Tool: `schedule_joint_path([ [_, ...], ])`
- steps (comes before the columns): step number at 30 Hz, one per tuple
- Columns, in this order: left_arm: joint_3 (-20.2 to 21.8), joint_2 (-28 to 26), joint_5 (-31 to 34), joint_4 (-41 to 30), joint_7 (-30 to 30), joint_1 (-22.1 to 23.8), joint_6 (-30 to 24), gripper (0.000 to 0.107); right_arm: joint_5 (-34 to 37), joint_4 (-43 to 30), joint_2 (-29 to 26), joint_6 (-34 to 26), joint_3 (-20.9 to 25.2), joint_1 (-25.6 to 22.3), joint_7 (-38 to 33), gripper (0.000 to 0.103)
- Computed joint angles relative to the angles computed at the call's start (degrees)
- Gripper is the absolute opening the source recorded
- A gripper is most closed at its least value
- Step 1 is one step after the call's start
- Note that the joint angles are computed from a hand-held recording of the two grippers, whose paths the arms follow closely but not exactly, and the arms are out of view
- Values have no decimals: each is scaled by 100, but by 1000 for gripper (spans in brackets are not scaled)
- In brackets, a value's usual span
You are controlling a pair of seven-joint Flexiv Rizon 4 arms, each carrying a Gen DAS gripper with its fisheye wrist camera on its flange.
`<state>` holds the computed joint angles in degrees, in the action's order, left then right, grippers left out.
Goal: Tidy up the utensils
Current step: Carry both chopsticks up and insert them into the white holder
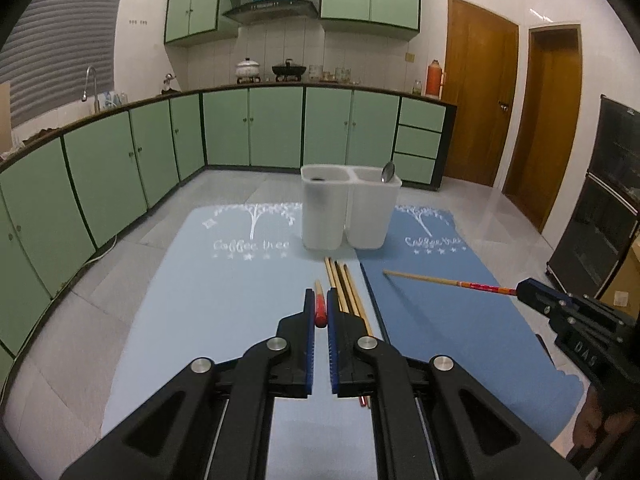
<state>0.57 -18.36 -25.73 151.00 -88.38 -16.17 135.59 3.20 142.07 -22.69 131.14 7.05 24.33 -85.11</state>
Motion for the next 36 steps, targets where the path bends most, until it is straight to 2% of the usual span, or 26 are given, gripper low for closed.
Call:
schedule_joint_path([
  [7,2,180,111,-11,21,76,49,6,-370,-12,248,-55,111,-359,301,5],
  [11,-14,354,611,-49,-222,430,-97,6,-696,-47,373,-133,167,-604,545,5],
  [15,-7,538,1155,-89,-514,813,-303,6,-773,-116,446,-153,135,-628,549,5],
  [20,17,744,1733,-137,-868,1209,-535,6,-1333,-189,447,-177,244,-1002,940,5],
  [24,53,810,1838,-187,-905,1271,-616,6,-1679,-255,450,-186,264,-1176,1175,5],
  [29,58,843,1886,-381,-772,1284,-719,6,-2539,-528,483,-480,356,-1619,1735,5],
  [33,10,929,2170,-609,-814,1450,-961,6,-3236,-818,522,-804,412,-1900,2147,5],
  [36,9,985,2239,-754,-736,1464,-1088,6,-3703,-1025,512,-846,475,-2108,2440,5],
])
